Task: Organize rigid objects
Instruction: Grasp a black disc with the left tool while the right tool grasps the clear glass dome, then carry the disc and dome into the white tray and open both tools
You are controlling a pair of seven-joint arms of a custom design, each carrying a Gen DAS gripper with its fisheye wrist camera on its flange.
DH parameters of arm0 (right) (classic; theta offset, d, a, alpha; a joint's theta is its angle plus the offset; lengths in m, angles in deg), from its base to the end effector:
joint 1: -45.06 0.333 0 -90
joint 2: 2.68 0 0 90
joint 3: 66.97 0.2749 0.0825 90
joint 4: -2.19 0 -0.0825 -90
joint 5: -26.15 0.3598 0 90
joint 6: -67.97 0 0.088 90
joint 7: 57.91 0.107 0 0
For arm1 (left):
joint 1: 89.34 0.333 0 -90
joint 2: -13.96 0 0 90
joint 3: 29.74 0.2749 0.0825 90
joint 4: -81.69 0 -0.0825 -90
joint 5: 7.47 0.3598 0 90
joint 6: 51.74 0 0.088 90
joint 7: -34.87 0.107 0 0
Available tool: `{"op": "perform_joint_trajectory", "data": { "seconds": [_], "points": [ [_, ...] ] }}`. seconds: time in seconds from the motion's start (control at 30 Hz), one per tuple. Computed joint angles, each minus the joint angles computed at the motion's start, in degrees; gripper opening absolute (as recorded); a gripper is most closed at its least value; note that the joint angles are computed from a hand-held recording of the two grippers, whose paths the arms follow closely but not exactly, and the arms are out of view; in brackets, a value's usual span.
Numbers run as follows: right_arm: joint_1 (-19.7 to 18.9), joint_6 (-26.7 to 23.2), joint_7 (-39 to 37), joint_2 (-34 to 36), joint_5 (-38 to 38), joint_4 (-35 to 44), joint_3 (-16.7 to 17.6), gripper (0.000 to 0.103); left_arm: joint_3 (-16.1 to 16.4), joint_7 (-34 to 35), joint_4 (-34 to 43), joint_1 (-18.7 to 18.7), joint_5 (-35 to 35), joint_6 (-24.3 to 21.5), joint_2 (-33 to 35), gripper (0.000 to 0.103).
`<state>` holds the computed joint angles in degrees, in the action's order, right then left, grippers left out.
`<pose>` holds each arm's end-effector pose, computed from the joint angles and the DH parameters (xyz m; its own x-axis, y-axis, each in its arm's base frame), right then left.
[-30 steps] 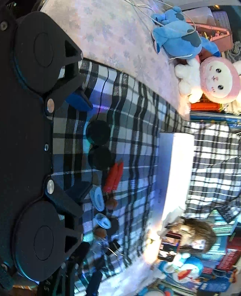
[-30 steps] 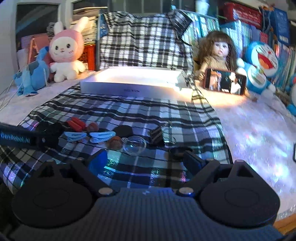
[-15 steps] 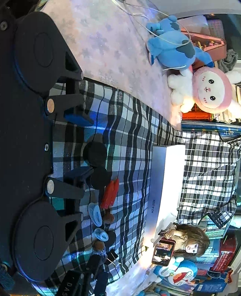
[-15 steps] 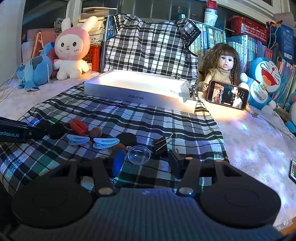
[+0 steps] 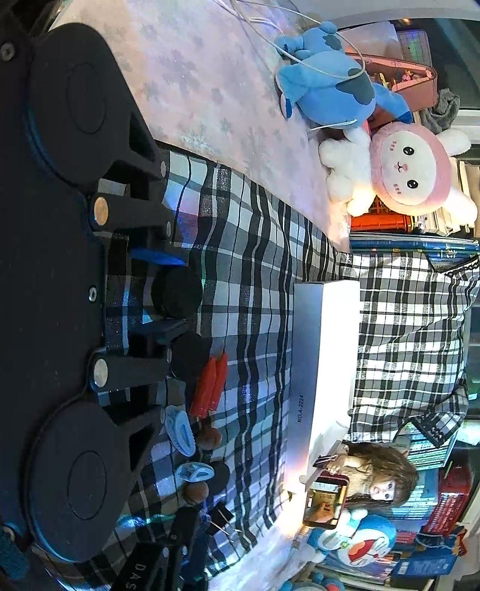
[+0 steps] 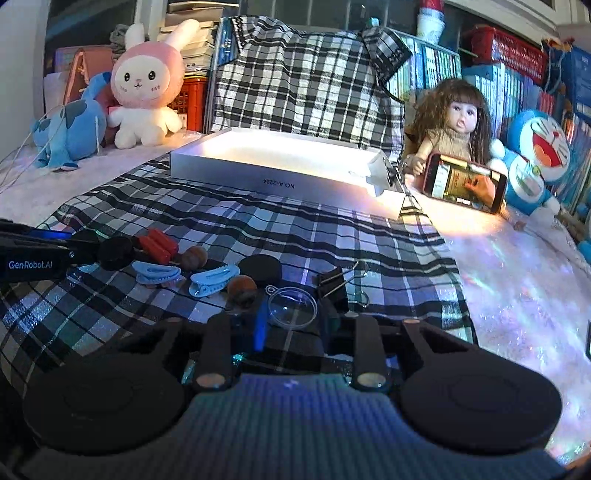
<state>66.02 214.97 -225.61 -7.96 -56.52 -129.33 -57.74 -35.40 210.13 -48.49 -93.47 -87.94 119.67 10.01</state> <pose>0.4312 0.2692 0.3875 -0.1384 -0.9877 0.0722 -0.5491 0.0159 -0.8356 0.5098 -0.0173 0.4063 -0.3332 -0.9427 0.0155 -0.5751 0.1903 -0.7956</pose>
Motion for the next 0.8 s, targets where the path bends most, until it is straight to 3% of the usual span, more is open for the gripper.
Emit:
{"op": "perform_joint_trajectory", "data": {
  "seconds": [0.17, 0.43, 0.8],
  "points": [
    [-0.1, -0.1, 0.8, -1.0, 0.0, -0.5, 0.1, 0.034, 0.4, -0.2, -0.2, 0.2, -0.2, -1.8, -1.3, 0.030],
    [-1.6, 1.0, 1.4, -2.7, 0.2, -0.2, -0.1, 0.034, 1.2, -11.6, 2.8, 1.0, 9.8, -7.4, -0.6, 0.030],
    [-6.4, 7.3, -5.0, 0.8, 5.8, 7.7, -3.4, 0.034, -1.3, -29.2, 19.1, 3.1, 25.6, -14.0, 9.2, 0.030]
  ]
}}
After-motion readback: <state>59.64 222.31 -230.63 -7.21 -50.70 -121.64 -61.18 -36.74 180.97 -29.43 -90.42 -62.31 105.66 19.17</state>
